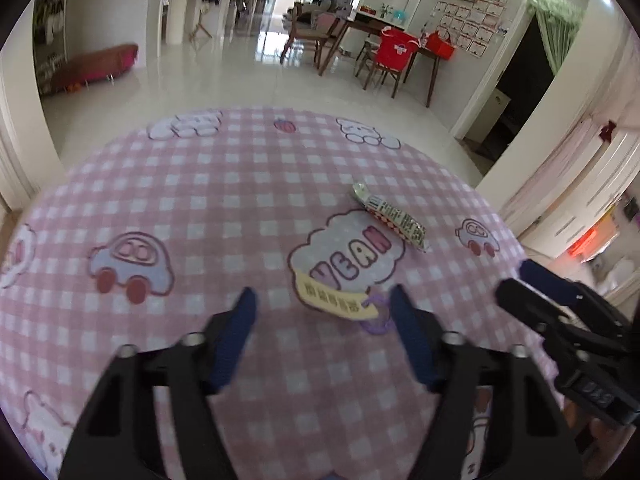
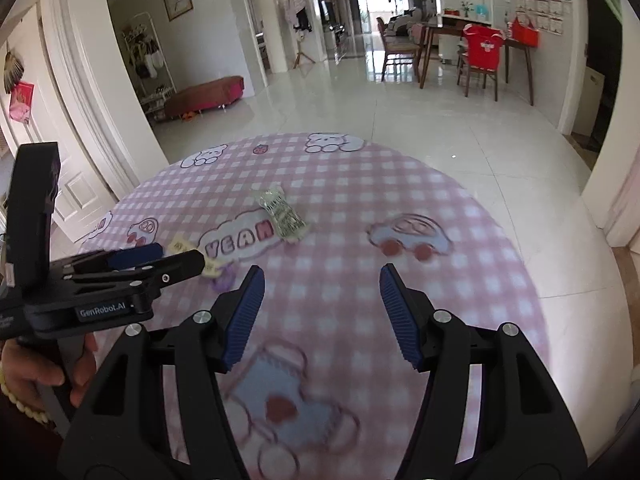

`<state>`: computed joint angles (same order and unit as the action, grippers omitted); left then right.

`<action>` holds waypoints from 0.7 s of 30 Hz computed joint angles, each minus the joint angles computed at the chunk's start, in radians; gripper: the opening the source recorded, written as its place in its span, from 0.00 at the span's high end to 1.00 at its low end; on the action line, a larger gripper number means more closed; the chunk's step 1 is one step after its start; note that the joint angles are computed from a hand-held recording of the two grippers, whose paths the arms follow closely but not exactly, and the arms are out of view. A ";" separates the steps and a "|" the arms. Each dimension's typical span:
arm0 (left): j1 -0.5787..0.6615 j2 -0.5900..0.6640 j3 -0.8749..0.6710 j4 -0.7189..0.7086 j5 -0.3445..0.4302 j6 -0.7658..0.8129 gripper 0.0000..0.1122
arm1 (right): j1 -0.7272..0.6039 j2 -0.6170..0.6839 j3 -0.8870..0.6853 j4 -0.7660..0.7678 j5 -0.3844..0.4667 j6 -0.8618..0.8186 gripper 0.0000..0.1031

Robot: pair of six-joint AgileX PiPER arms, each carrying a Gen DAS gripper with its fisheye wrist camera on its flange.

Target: Collect trash

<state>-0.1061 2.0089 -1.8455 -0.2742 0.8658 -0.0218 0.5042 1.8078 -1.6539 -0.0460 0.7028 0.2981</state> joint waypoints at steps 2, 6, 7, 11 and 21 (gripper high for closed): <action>-0.003 0.017 -0.010 -0.022 -0.012 0.016 0.61 | -0.005 0.051 -0.061 0.014 0.019 -0.018 0.42; -0.019 0.048 -0.040 -0.044 -0.005 0.056 0.99 | 0.005 0.142 -0.178 0.020 0.059 -0.046 0.42; -0.026 0.041 -0.029 -0.034 -0.019 0.067 0.99 | 0.004 0.171 -0.217 0.029 0.073 -0.058 0.42; -0.018 0.017 -0.001 -0.010 -0.087 0.050 1.00 | 0.002 0.296 -0.399 0.052 0.167 -0.101 0.42; -0.033 0.021 -0.020 0.058 -0.109 -0.019 1.00 | 0.022 0.386 -0.535 0.001 0.254 -0.173 0.83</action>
